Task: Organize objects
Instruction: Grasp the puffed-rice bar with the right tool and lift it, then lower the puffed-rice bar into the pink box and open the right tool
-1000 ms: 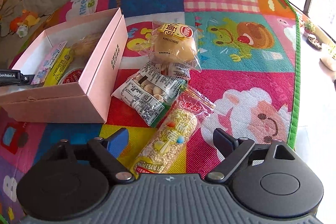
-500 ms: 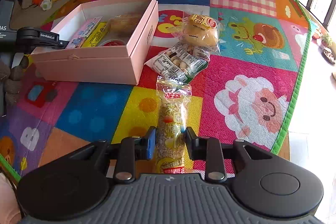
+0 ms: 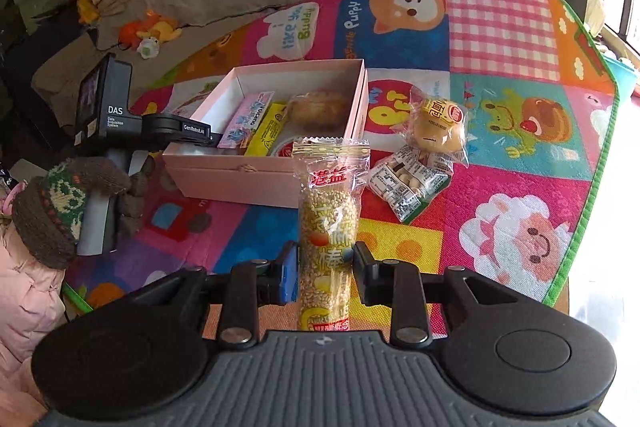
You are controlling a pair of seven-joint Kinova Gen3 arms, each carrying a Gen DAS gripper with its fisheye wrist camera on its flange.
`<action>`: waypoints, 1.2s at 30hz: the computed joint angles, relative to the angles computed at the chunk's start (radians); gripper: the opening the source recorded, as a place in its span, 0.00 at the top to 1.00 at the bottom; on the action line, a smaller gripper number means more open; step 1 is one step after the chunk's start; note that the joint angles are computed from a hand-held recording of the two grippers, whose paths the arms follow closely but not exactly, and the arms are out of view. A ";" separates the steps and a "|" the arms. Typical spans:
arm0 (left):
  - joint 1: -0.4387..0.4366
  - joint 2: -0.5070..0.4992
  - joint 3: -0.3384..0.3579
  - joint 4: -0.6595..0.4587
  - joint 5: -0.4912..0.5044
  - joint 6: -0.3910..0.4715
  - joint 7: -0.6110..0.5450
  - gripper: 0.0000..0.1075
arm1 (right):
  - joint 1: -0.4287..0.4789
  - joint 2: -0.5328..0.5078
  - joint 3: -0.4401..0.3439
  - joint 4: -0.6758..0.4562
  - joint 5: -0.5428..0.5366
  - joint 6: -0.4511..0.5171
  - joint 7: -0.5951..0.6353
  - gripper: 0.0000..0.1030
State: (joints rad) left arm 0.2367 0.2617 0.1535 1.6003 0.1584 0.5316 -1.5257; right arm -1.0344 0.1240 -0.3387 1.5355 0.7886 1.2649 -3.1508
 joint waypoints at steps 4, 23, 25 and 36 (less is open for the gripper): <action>-0.005 -0.001 0.003 0.004 0.009 -0.005 -0.007 0.83 | -0.007 0.003 0.002 -0.033 0.050 0.000 0.034 0.72; -0.011 -0.004 0.006 0.002 0.025 0.004 -0.031 0.82 | 0.144 0.243 0.197 -0.344 -0.077 -0.330 0.354 0.72; -0.011 -0.004 0.006 0.002 0.025 0.005 -0.032 0.82 | 0.216 0.295 0.160 -0.412 -0.150 -0.360 0.414 0.71; -0.016 -0.006 0.008 0.014 0.037 -0.010 -0.042 0.82 | 0.141 0.270 0.331 -0.315 -0.214 -0.412 0.375 0.55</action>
